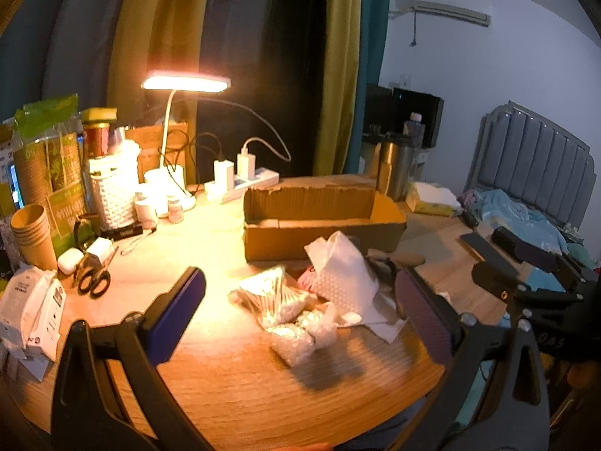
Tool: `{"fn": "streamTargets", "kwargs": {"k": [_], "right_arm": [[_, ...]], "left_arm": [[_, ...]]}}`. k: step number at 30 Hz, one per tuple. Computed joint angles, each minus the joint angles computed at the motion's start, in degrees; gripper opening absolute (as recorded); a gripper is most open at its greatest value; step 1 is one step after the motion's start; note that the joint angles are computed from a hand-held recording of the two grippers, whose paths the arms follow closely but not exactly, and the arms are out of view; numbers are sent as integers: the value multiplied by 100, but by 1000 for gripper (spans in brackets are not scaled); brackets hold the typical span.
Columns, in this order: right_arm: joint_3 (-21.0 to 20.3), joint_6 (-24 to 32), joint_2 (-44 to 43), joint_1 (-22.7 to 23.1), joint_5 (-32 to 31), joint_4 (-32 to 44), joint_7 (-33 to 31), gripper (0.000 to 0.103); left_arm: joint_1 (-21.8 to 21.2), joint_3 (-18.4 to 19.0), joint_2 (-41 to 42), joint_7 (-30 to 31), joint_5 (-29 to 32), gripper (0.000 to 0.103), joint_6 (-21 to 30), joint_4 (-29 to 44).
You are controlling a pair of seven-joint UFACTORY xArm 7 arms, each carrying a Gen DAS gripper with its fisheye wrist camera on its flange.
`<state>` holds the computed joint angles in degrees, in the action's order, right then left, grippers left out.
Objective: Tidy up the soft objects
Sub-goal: 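Grasp the bubble-wrapped packets with the left tool while the right tool grasps the small white box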
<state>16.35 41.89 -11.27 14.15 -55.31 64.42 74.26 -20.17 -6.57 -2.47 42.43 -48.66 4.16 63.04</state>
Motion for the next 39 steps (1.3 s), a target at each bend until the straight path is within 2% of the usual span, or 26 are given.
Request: {"fn": "streamTargets", "kwargs": {"k": [18, 29, 30, 33, 36, 39], "right_arm": [[-311, -428, 330, -16, 546, -277, -188, 95], [-537, -1151, 474, -106, 1036, -604, -542, 94], [-551, -1232, 482, -124, 1068, -631, -572, 93], [-574, -1336, 504, -155, 1229, -673, -723, 78], [-591, -1413, 525, -160, 1400, -704, -905, 75], [-614, -1509, 531, -179, 1545, -747, -1069, 64]], "left_arm": [[432, -250, 714, -2012, 2297, 102, 457, 162], [438, -219, 1268, -3192, 3584, 102, 850, 590], [440, -218, 1299, -3275, 3671, 102, 890, 623], [426, -192, 1423, -3523, 3945, 102, 1040, 767], [425, -192, 1523, -3652, 4138, 101, 1173, 879], [415, -187, 1628, -3754, 4290, 100, 1350, 1009]]}}
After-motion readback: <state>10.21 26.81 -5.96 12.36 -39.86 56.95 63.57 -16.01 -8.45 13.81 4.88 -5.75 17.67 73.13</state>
